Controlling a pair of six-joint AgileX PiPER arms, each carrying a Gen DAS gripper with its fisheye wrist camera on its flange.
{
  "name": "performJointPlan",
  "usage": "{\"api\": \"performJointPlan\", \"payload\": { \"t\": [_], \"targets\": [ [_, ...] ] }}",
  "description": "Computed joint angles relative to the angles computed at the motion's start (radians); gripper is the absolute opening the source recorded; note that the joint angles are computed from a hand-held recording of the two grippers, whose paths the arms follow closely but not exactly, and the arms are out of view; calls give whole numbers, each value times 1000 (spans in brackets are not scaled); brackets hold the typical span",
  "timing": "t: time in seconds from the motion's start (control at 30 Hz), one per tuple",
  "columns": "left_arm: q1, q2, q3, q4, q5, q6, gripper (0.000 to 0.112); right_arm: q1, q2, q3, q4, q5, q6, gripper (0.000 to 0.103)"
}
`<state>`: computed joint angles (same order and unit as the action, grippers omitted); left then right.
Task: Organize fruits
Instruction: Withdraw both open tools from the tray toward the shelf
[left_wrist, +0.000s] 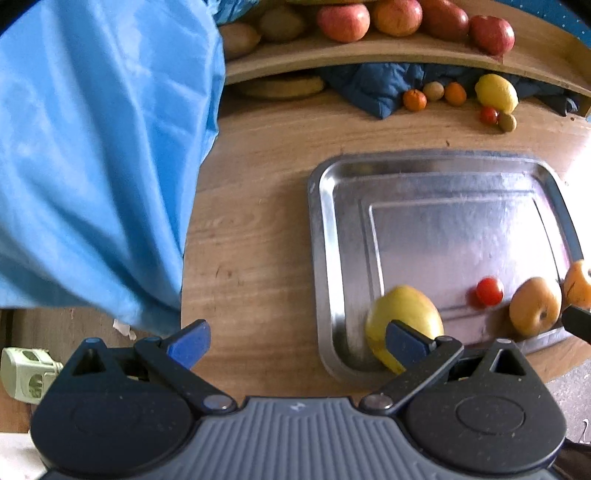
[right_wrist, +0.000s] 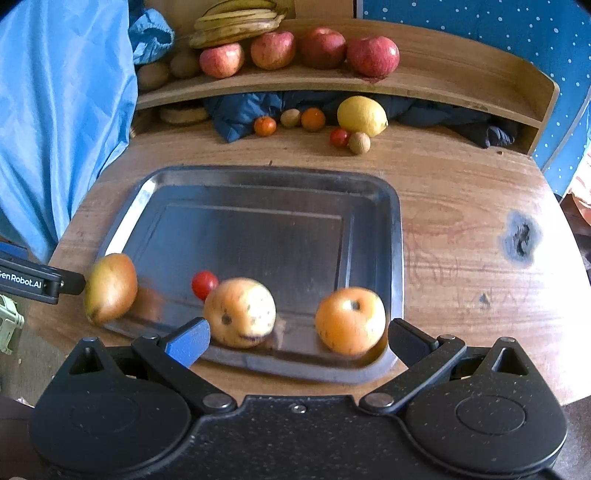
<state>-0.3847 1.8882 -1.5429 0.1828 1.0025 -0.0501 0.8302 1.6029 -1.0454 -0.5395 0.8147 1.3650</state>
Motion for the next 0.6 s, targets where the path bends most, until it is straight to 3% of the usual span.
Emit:
{"api": "performJointPlan", "payload": {
  "t": [0.6],
  "targets": [
    [-12, 250, -372, -83, 79, 127, 102, -116, 94, -129, 28, 0, -96, 102]
  ]
}}
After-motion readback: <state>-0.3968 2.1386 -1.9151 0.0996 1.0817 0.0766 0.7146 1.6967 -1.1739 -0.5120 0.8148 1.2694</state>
